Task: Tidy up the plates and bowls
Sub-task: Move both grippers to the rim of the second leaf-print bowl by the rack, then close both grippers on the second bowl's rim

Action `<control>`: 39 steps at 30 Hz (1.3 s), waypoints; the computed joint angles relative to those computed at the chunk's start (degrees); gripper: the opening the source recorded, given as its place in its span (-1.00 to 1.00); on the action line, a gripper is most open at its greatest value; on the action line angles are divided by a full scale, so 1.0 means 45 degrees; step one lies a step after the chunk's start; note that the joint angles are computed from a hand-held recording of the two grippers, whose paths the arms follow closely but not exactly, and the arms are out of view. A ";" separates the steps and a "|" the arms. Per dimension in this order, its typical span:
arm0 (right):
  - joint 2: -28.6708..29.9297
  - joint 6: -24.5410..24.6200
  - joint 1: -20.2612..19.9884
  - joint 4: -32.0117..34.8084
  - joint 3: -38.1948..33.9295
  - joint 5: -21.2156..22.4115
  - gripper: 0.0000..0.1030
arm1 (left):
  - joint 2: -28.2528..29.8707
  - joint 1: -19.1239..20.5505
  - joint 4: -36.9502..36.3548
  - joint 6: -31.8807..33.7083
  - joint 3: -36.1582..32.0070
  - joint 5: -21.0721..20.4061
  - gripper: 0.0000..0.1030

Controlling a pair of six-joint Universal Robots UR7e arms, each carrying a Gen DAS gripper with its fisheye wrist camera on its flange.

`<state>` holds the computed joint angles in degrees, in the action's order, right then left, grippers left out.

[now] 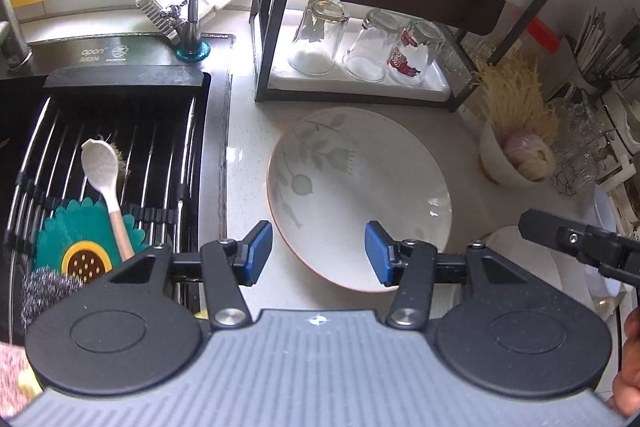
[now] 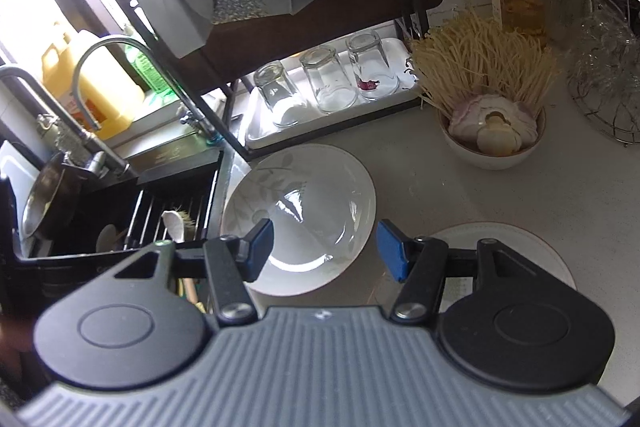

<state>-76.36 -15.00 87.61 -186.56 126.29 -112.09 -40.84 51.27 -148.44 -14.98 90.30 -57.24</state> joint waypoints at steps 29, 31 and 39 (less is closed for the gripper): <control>0.3377 0.0459 -0.0705 0.1803 -0.3269 -0.1888 -0.56 | 0.2620 0.1621 0.2075 0.1297 -0.4043 -0.0941 -0.42; 0.3434 0.0252 -0.0681 0.1812 -0.3314 -0.1951 -0.56 | 0.2689 0.1657 0.2168 0.1352 -0.4171 -0.0935 -0.51; 0.3196 0.0533 -0.0806 0.2343 -0.3308 -0.1430 -0.56 | 0.2503 0.1649 0.2176 0.1231 -0.3925 -0.0877 -0.58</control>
<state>-61.97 -12.61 83.99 -176.02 111.41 -118.53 -29.58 58.69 -138.65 -9.44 72.64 -61.19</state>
